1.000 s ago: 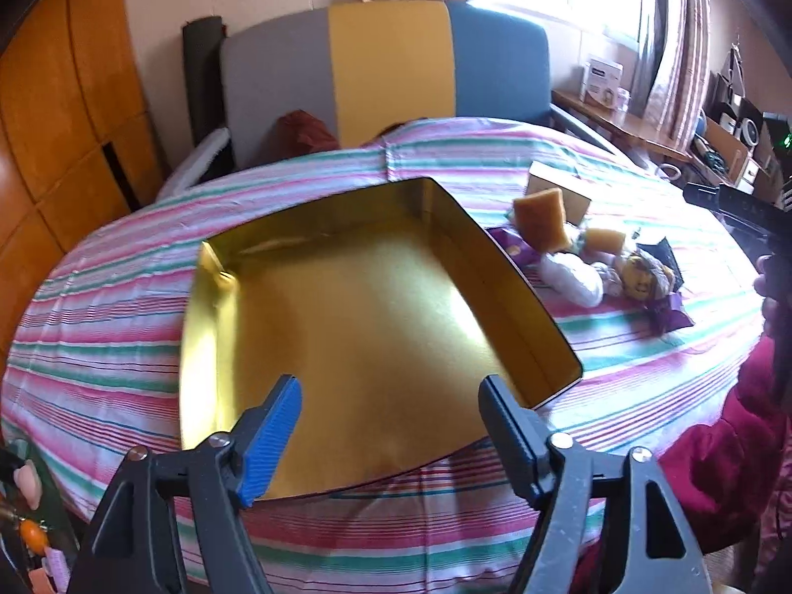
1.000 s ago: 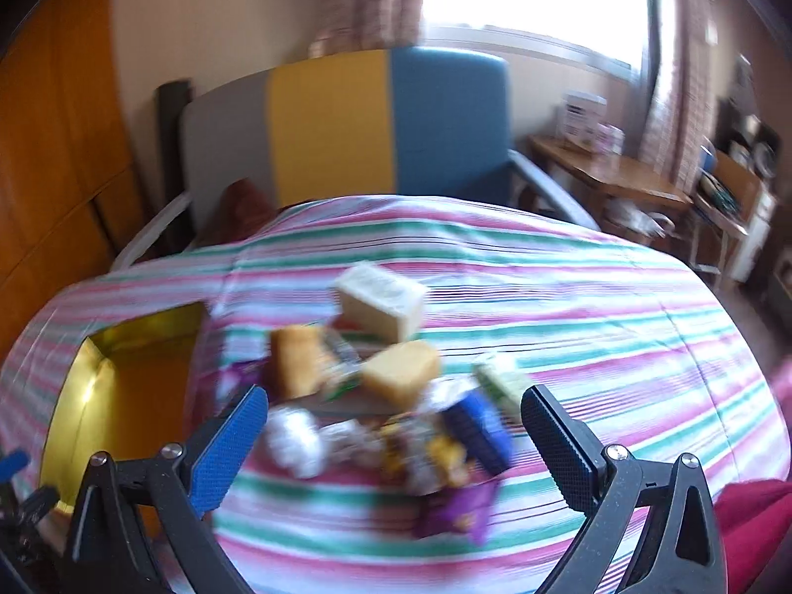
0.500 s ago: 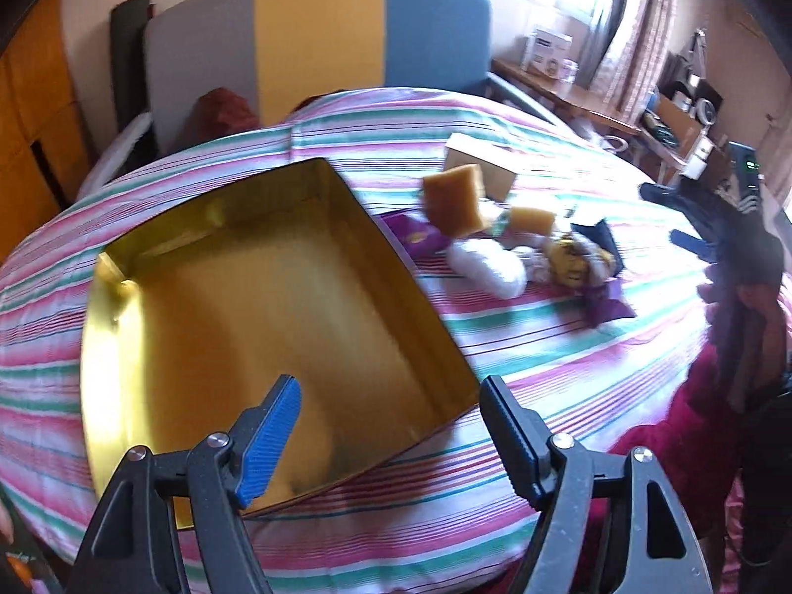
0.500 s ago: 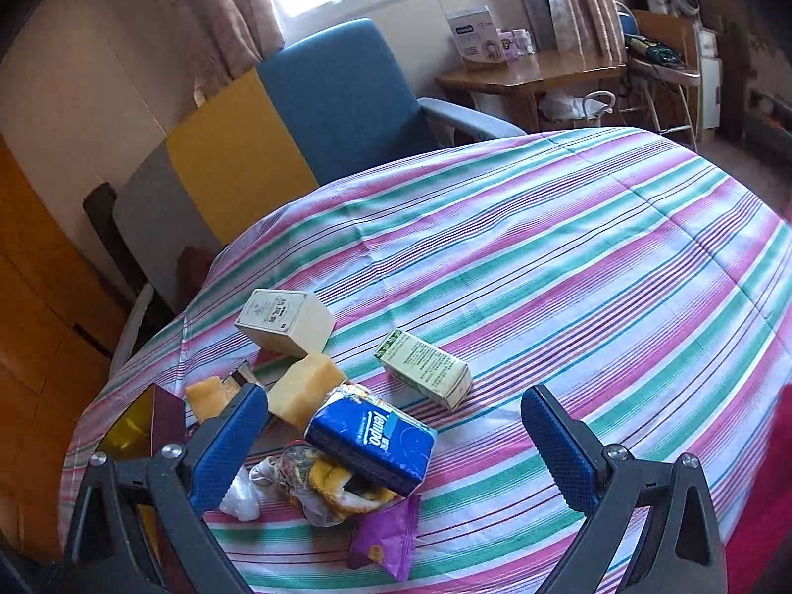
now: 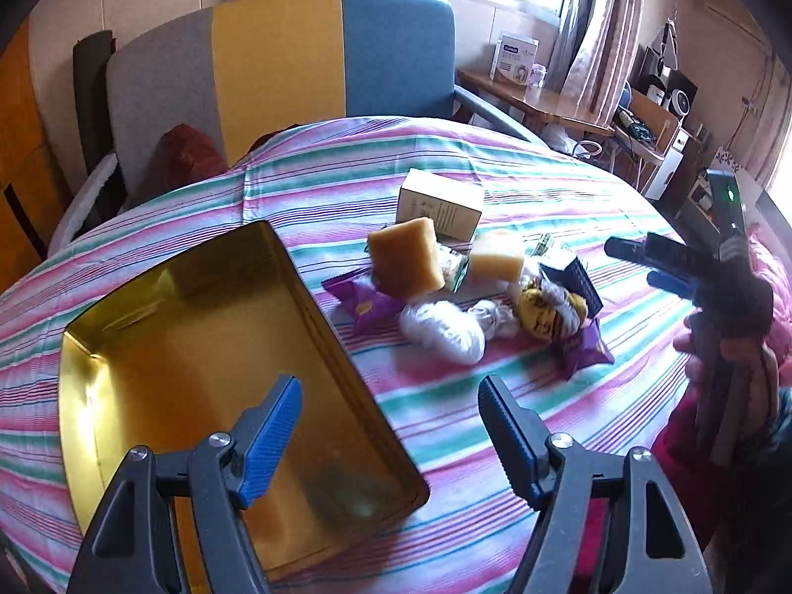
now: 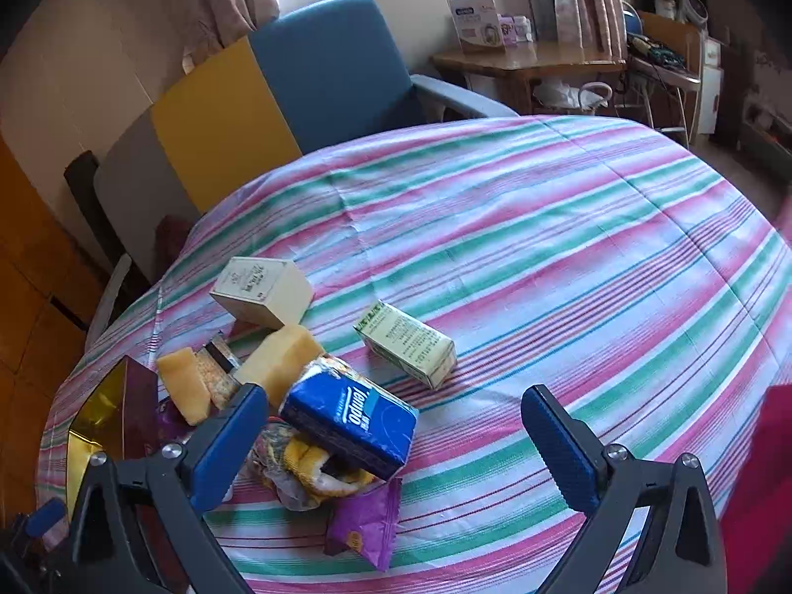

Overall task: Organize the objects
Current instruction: 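Move the left gripper from the gold tray toward the item pile, then grasp the yellow sponge with the left gripper and drop it in the tray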

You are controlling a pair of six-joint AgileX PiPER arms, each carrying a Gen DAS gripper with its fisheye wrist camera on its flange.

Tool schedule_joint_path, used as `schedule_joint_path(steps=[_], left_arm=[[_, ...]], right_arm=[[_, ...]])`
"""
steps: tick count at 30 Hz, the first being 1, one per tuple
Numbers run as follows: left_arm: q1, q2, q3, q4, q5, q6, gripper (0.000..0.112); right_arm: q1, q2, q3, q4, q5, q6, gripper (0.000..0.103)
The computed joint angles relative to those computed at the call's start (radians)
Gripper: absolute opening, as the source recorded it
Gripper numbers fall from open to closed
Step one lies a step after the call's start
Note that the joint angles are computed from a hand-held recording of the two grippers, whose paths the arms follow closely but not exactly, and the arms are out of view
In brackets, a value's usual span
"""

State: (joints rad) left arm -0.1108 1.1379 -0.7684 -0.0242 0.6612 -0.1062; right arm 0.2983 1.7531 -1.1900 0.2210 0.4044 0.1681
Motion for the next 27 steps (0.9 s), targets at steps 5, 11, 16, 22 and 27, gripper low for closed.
schedule_joint_path(steps=[5,11,16,22,27], left_arm=[[-0.019,0.061,-0.027,0.014,-0.020,-0.022,0.071],[-0.041,0.107,-0.036,0.026,-0.031,-0.034,0.071],[0.003,0.197,-0.103,-0.097,-0.032,0.090,0.071],[0.039,0.359,-0.244,-0.185,-0.041,0.162,0.070],[0.034,0.526,-0.401,-0.137,-0.028,0.121,0.070]], right_arm=[[-0.008,0.005,-0.007,0.046,0.012,-0.034,0.103],[-0.017,0.011,-0.012,0.105,0.019,-0.084,0.103],[-0.023,0.005,-0.006,0.128,0.015,-0.102,0.103],[-0.026,0.000,0.001,0.154,0.009,-0.125,0.103],[-0.023,-0.001,0.003,0.165,0.005,-0.140,0.103]])
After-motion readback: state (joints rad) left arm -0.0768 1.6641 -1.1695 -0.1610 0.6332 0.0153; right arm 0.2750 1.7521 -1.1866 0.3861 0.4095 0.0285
